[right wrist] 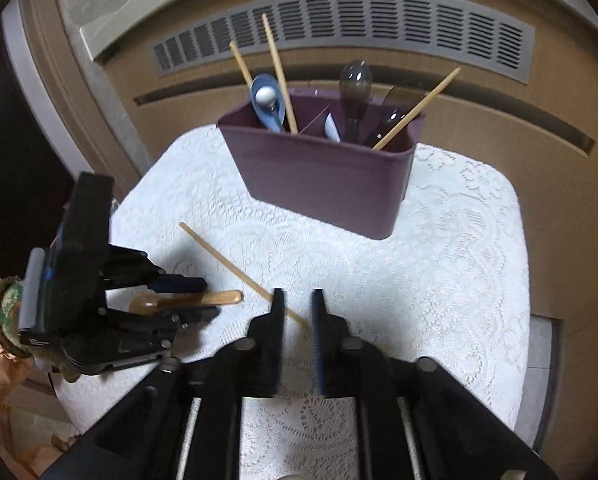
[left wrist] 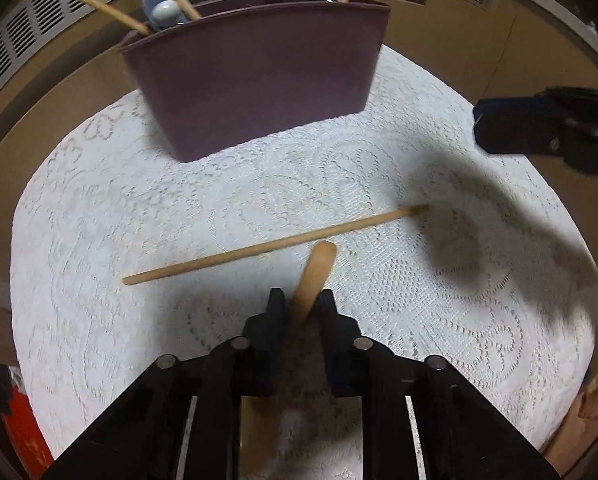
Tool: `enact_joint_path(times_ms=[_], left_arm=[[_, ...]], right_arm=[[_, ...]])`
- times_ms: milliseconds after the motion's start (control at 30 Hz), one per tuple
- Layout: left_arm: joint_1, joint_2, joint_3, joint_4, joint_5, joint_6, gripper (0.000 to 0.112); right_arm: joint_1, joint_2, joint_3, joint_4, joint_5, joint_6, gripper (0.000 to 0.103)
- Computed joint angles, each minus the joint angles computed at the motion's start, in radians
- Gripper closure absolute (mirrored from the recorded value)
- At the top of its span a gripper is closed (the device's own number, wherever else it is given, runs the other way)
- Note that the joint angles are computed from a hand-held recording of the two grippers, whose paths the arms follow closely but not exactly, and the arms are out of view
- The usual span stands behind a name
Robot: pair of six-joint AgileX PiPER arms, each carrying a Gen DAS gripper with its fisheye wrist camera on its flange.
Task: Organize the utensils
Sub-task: 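Lift the wooden spoon with the left tool while the right tool grasps the wooden chopstick, then raise the spoon upright in the left tool while the right tool lifts the chopstick upright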
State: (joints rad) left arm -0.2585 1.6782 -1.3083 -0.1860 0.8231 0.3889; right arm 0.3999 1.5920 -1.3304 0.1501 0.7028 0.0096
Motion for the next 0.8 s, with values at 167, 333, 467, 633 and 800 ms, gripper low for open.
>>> enact_joint_path(times_ms=[167,333,467,633,800], left_arm=[[0.127,-0.133,0.105,-0.096,-0.049,-0.003,0.101],[0.266,-0.229,0.179,-0.129,-0.111,-0.028,0.101],[0.341,-0.227,0.19,-0.21,-0.116,0.013,0.101],[0.428,-0.234,0.205,-0.315,-0.09,0.116,0.1],[0.455,-0.249,0.211,-0.36,-0.073,0.162,0.1]], right_arm=[[0.029,0.097,-0.089,-0.017,0.047,-0.033,0.068],[0.112,0.247,-0.263,-0.048,0.115,-0.074,0.068],[0.179,0.384,-0.442,-0.078,0.187,-0.094,0.068],[0.236,0.583,-0.747,-0.098,0.323,-0.107,0.068],[0.257,0.72,-0.965,-0.144,0.44,-0.072,0.074]])
